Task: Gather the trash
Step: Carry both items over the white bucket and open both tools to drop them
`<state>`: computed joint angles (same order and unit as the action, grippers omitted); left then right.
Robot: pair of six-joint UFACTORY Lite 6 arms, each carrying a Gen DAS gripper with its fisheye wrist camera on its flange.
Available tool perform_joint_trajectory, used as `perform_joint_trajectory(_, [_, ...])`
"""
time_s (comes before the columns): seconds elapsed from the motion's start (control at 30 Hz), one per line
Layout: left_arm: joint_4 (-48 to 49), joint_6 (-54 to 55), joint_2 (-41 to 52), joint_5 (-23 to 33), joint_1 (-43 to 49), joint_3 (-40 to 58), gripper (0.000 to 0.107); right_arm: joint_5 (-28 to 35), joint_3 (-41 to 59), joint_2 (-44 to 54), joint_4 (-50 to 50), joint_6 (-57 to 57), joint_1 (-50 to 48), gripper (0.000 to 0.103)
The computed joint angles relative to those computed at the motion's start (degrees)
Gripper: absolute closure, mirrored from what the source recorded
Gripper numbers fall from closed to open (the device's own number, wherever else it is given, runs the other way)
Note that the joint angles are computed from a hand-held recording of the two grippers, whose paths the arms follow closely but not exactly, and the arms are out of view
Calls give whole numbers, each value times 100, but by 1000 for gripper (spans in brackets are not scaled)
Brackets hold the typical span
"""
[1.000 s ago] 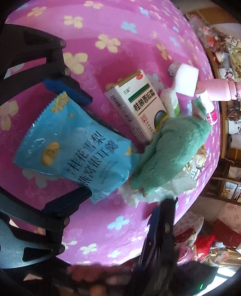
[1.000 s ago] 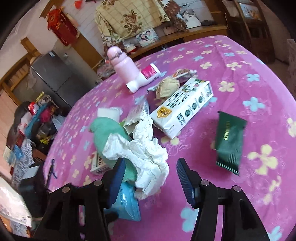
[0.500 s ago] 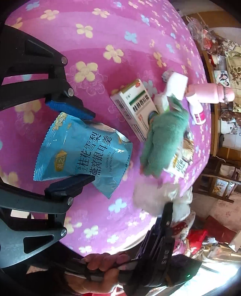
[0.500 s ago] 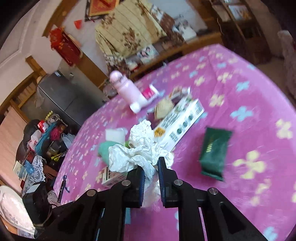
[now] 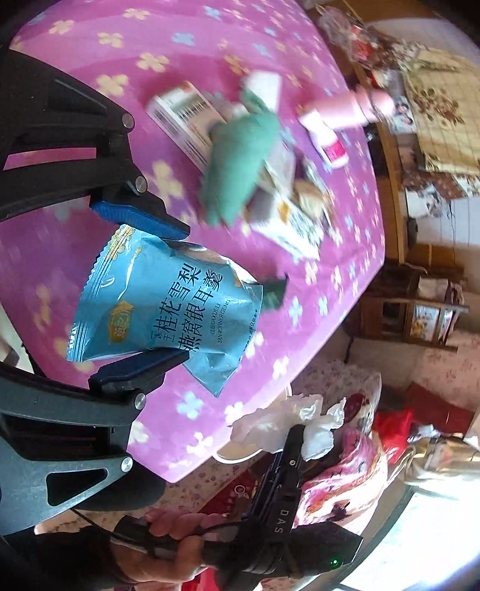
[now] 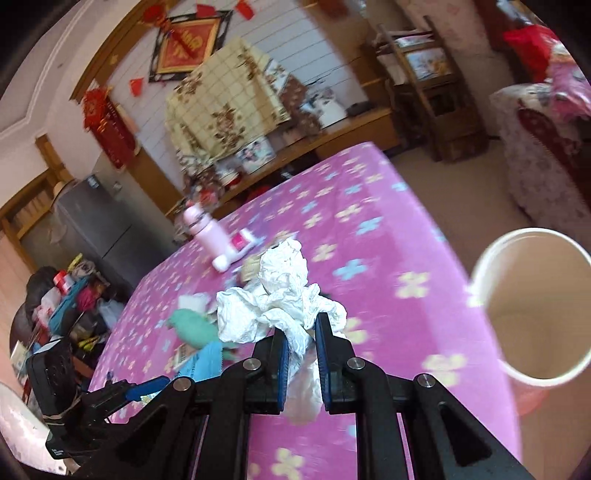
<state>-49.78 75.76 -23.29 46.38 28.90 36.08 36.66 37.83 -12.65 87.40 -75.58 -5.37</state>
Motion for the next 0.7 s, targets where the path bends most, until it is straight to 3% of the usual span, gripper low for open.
perform_joint_trajectory(0.17, [217,-1182,78,-1071,-1714,40,49,473,47,40,-661,59,-1316,90])
perform_joint_trajectory(0.37, [710,-2559,837,-2159,-3527,533,49,702,307,482,-1073,-175,-2415,90])
perform_joint_trajectory(0.53, [1154,-3537,1869,-2696,-4527,1300,49,529,736,1162,-1211,-350,-2867,90])
perform_joint_trajectory(0.7, [1580,-4369,2923,-2846,-5146,2235,49,227,1245,1953,-1164,-570,-3079,90])
